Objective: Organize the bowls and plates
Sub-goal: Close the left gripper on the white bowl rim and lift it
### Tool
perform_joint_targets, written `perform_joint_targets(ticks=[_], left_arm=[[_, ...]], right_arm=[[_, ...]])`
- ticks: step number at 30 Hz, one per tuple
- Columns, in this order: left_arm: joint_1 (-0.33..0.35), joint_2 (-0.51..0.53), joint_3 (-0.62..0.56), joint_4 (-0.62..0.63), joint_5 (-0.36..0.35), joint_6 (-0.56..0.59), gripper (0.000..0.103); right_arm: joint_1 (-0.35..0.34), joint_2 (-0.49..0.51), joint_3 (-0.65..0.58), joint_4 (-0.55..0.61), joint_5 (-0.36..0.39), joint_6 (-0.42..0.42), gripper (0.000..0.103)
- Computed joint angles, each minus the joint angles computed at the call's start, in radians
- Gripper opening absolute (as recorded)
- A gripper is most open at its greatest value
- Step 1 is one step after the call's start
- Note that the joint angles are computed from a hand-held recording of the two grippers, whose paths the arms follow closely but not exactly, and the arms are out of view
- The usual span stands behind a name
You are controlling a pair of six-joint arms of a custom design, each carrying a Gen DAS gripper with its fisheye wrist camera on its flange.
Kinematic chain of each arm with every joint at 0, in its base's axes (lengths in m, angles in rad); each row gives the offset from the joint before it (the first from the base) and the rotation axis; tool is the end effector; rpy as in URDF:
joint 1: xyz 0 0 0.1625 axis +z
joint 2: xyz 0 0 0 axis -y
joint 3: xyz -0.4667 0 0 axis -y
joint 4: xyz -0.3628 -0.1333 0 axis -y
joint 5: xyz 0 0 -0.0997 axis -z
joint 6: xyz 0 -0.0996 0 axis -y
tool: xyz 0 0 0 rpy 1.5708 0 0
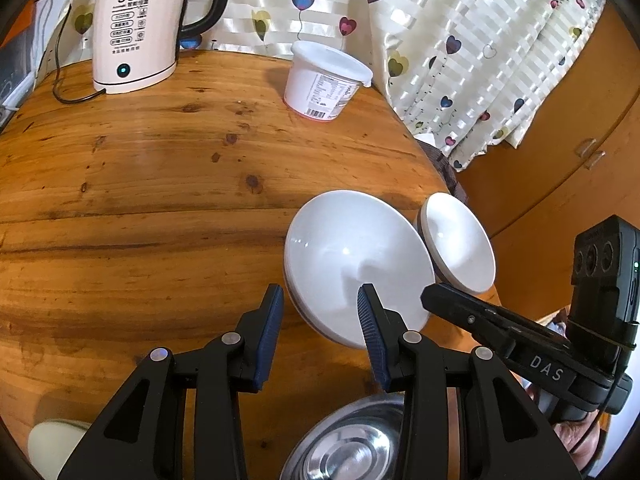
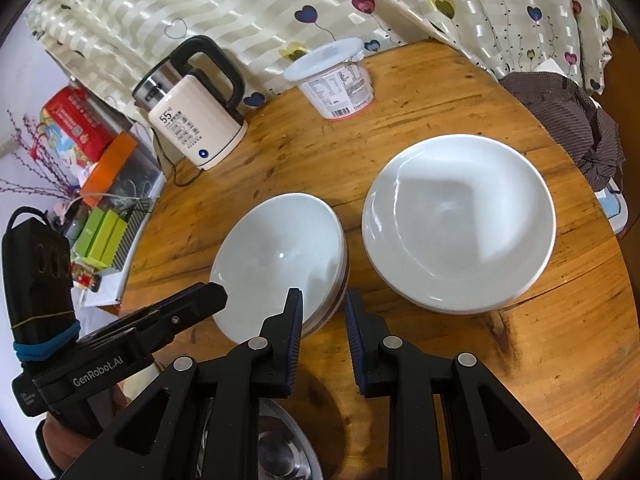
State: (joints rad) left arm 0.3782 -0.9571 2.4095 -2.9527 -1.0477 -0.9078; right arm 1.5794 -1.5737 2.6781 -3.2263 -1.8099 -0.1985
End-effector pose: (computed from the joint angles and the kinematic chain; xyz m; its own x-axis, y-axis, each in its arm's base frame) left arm -0.3088 -0.3197 0.0907 -0.9074 0.2132 -0.3622 0.3442 0.8714 -0.3494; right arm 0.1123 -0.2964 0.2749 -0.9520 -0.0546 0.3011 -0.1990 0.8580 -0.4736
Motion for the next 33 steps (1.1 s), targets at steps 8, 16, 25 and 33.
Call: perform_joint_targets(ticks=[8,16,25,33], left_arm=[[0.011,0.014,-0.003,-0.003,-0.001,0.014,0.031],[0.005,0.014,-0.002,0.001,0.005,0.011,0.031],[-0.008,0.000,0.013,0.000,0.016,0.003,0.031],[-0.041,-0.035,0.031,0.013,0.023,-0.020,0.031]], right_arm=[[-0.004,0.025,-0.002,-0.022,-0.003,-0.013,0.018],[0.018,0.042,-0.003,-0.038,-0.026,-0.015,0.018],[0.038,0.040,0.000,-0.036,-0.039,-0.010,0.018],[0.076,0.009,0.002,-0.014,-0.050,0.008,0.018]])
